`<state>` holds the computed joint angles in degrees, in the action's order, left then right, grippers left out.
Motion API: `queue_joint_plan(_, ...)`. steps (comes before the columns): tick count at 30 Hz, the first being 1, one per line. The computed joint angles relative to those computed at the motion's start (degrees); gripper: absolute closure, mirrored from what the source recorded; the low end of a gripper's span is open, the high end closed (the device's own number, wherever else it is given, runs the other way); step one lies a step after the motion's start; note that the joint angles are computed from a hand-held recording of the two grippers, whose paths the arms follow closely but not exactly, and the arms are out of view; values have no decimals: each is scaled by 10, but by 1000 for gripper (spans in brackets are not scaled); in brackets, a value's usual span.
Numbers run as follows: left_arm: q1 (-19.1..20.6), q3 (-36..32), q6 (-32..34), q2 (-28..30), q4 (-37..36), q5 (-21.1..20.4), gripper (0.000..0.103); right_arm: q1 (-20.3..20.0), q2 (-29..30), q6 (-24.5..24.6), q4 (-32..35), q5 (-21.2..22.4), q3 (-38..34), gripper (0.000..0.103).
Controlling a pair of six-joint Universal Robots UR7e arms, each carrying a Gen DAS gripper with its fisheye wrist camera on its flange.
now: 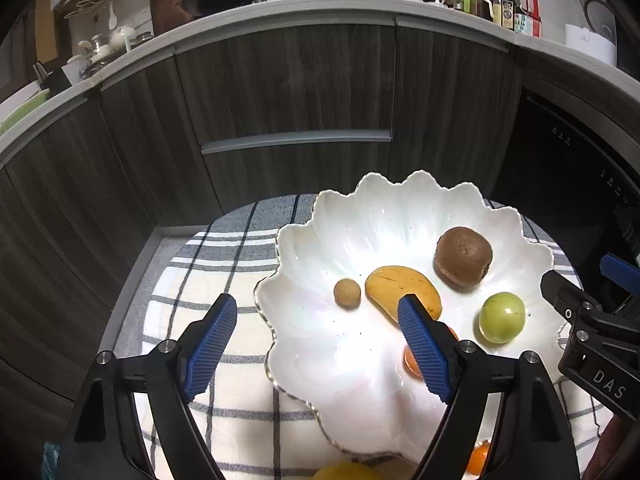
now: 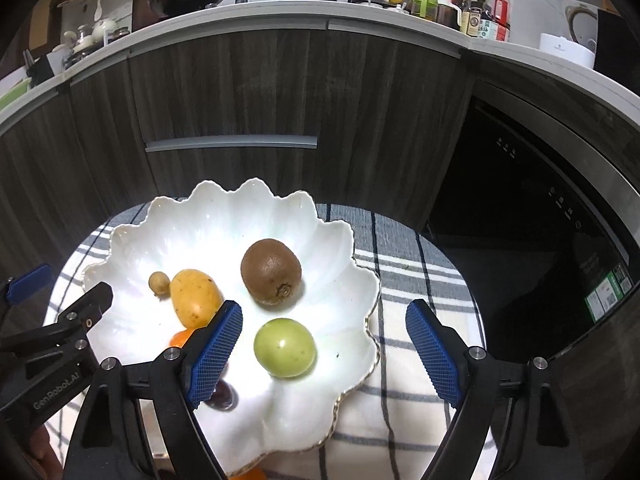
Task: Organize fruits
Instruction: 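Withdraw both tools from the bowl toward the lemon and mandarin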
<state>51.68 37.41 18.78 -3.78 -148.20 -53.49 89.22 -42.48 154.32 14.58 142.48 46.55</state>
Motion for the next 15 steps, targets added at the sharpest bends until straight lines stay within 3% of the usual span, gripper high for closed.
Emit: queue_joint_plan(15,-9,151,-28,-89,-79,2,16,29,-47,6,-58,15,89,18)
